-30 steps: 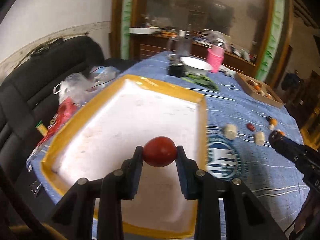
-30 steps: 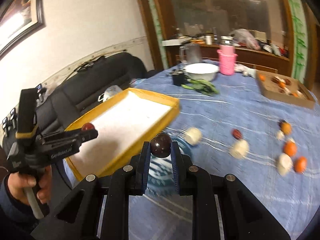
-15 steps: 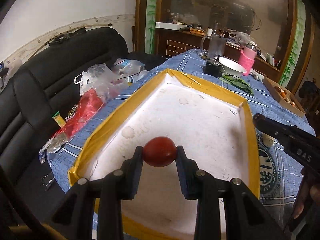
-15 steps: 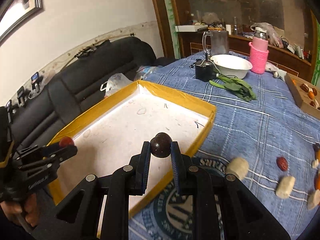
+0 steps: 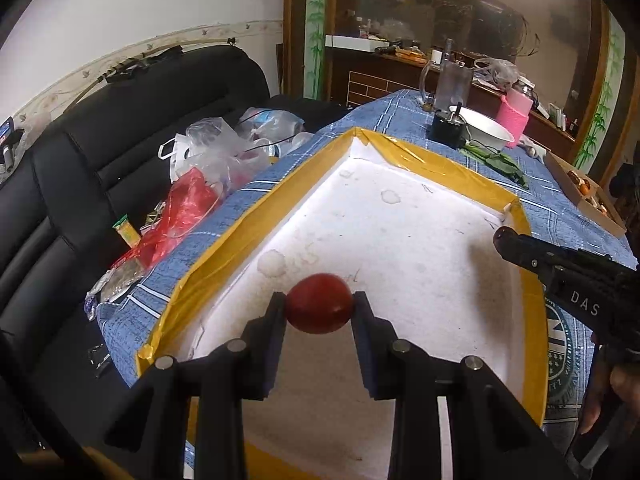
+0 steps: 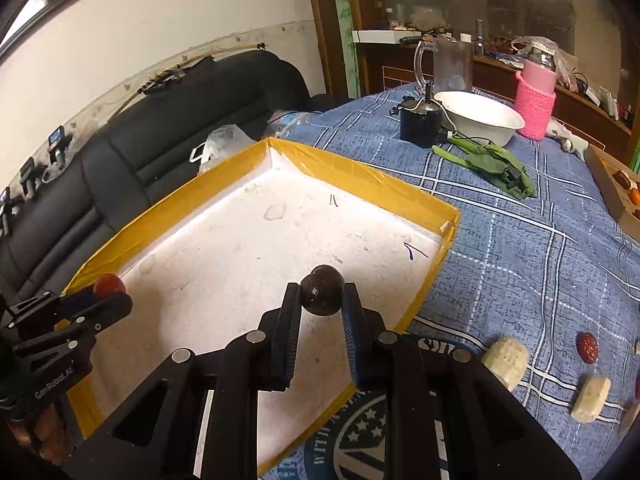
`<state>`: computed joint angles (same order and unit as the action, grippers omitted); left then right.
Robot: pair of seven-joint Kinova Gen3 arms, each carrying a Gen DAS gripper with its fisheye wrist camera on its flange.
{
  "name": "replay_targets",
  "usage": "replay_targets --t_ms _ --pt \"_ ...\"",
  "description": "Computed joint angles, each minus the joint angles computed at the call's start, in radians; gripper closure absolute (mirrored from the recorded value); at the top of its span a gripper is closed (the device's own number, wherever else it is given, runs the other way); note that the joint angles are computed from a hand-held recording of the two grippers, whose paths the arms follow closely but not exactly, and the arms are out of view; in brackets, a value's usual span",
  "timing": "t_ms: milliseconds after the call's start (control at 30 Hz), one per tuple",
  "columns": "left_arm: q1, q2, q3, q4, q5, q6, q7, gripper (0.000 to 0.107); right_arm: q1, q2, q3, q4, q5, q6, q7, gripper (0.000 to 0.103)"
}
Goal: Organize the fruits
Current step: 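Carry both fruits over the yellow-rimmed tray and open both tools to drop them, then grasp a white rice cake with the right tool while the left tool grasps another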
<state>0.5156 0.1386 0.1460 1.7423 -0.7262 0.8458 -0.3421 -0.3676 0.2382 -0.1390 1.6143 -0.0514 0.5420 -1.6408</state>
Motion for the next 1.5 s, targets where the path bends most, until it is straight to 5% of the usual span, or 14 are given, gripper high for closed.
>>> replay_targets --t_ms 367,400,533,633,1233,1300,1500 --pt "0.033 0.046 -0.01 -0.04 -0.032 0.097 0.033 0.07 -0.046 0.03 0.028 -0.031 0.093 0.038 -0.062 0.077" --pt "0.034 0.049 -0.011 -0.045 -0.028 0.105 0.031 0.067 -0.051 0.03 0.033 -0.031 0.105 0.039 -0.071 0.068" --pt "0.072 0.049 -0.014 -0.042 -0.092 0.151 0.097 0.039 -0.052 0.007 0.032 -0.005 0.121 0.017 -0.085 0.057" --pt "0.093 0.041 -0.004 -0.036 -0.136 0.173 0.127 0.037 -0.047 -0.018 0.026 0.021 0.122 0.0 -0.085 0.054" --pt "0.211 0.064 0.057 -0.112 -0.252 0.291 0.16 0.025 0.07 -0.291 0.038 0.3 0.129 -0.108 -0.139 0.035" --pt "0.234 0.067 0.059 -0.114 -0.271 0.29 0.168 0.02 0.102 -0.349 0.044 0.355 0.128 -0.124 -0.138 0.027" --pt "0.274 0.083 0.067 -0.128 -0.291 0.208 0.192 0.014 0.217 -0.486 0.091 0.476 0.113 -0.105 -0.145 0.025"
